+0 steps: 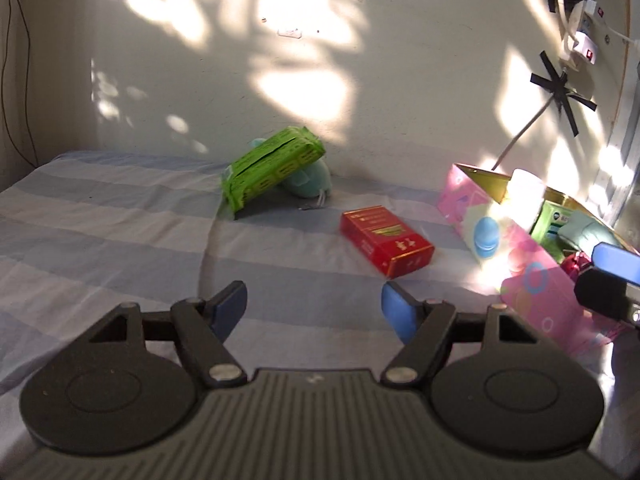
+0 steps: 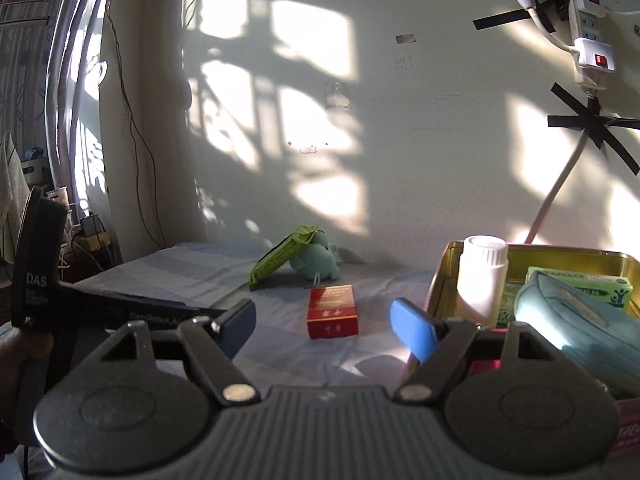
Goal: Organize objects
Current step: 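Place the white pill bottle upright in the tin and release it, then grasp the red box with the right gripper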
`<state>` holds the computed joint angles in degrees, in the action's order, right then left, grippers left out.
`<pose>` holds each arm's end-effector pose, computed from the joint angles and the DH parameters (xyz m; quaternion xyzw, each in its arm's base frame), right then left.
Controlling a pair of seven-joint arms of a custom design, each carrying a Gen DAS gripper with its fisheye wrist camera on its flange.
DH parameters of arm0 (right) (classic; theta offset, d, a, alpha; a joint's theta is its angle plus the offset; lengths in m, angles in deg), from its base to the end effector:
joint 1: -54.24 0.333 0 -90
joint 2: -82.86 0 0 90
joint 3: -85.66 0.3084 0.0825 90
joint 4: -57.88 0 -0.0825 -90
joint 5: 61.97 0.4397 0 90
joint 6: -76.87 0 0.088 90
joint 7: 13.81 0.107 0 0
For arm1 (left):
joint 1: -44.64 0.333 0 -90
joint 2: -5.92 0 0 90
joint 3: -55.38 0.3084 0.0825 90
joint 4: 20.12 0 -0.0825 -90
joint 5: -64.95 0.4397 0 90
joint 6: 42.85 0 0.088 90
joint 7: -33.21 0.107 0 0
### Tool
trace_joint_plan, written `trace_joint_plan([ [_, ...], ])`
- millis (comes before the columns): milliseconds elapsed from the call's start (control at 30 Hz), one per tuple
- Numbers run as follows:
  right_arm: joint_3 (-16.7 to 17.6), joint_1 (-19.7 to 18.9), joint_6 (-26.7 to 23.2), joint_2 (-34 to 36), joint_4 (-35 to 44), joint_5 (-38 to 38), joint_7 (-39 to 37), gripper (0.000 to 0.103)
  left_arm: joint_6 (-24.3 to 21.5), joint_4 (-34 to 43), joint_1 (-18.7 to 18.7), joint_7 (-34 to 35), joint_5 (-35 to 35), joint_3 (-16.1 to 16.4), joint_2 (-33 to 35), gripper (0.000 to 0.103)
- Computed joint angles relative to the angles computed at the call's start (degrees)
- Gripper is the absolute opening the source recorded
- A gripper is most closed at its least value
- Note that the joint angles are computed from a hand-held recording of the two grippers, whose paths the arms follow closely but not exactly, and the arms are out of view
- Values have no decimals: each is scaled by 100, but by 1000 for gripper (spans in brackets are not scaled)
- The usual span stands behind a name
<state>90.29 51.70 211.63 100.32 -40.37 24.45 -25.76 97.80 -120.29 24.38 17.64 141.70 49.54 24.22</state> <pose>0.7261 0.0355 0.4264 -0.7544 0.3076 -0.1656 0.5557 0.6515 -0.3129 0.3979 -0.7386 0.4603 -0.3123 0.3808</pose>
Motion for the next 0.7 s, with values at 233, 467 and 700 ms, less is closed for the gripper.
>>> trace_joint_plan([
  [233, 141, 432, 641, 291, 125, -679, 758, 77, -742, -452, 98, -47, -10, 5, -231, 76],
  [467, 251, 1000, 2191, 1524, 1437, -1754, 2292, 87, -686, -634, 225, -499, 26, -37, -271, 76],
  [700, -388, 1667, 2192, 2829, 3203, -3772, 5022, 94, -509, -730, 316, -748, 15, -63, -337, 76],
])
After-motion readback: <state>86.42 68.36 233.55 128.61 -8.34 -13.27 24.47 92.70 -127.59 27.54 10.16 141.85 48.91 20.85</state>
